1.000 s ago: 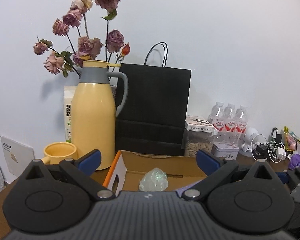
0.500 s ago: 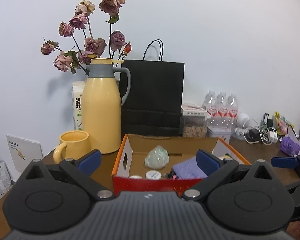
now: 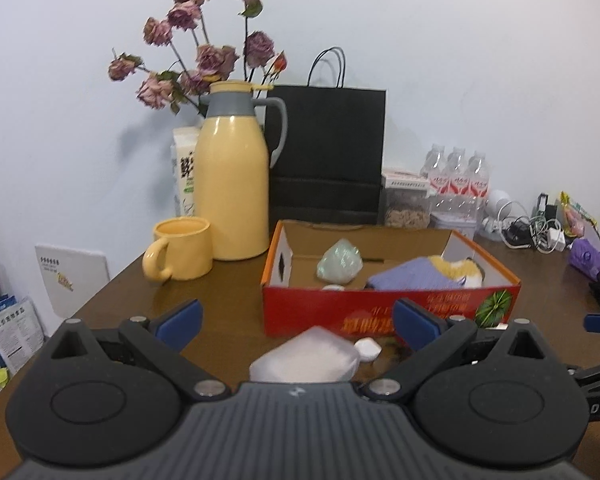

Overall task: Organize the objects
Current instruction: 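Grasp the white tissue with the right gripper while the left grasps the navy blue case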

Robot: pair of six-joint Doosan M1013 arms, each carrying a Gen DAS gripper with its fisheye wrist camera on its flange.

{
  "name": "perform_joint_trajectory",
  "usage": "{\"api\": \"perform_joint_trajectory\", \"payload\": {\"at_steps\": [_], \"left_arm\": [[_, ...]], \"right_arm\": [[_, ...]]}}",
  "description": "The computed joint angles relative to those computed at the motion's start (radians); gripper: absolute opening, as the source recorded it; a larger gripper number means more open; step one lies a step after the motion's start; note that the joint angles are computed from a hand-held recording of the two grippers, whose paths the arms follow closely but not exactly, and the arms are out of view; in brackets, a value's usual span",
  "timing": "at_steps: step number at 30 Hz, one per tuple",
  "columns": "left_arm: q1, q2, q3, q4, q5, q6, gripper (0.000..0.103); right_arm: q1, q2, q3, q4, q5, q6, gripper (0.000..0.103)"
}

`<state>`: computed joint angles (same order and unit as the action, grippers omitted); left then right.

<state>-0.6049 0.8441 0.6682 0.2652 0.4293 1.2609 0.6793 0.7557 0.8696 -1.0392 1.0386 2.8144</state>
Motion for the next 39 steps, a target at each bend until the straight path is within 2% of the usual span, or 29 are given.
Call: {"api": "perform_joint_trajectory", "payload": {"at_steps": [8,16,19,24,28,32,35,39], "left_arm": [[0.005,-0.01,0.02,0.024,0.039,-0.033,0.103],[0.005,-0.009,0.018,0.032,0.056,-0.038,0.103],[0.004,-0.008,0.015,0.03,0.062,-0.032,0.103],[0.002,-0.005,0.012,0.032,0.067,-0.031,0.103],[0.0,-0.001,0.007,0.022,0.075,-0.021,0.103],[-0.001,-0.001,0.008,0.014,0.077,-0.009,0.103],[-0.002,0.001,0.005,0.018,0.084,-0.015,0.103],[-0.002,0.003,0.003,0.019,0.093,-0.021,0.103]], "right_arm": [[-0.01,-0.015,0.043,0.056,0.017,0.006,0.103],[-0.057,0.02,-0.008,0.175,0.024,-0.098,0.103],[-0.073,0.052,-0.058,0.213,0.047,-0.146,0.103],[-0.089,0.054,-0.051,0.241,0.015,-0.12,0.103],[-0.088,0.036,-0.015,0.214,-0.028,-0.07,0.094],[-0.083,0.035,-0.009,0.184,-0.041,-0.072,0.079],[-0.08,0.032,-0.003,0.167,-0.048,-0.065,0.073],[-0.076,0.027,0.008,0.137,-0.052,-0.039,0.071]]}}
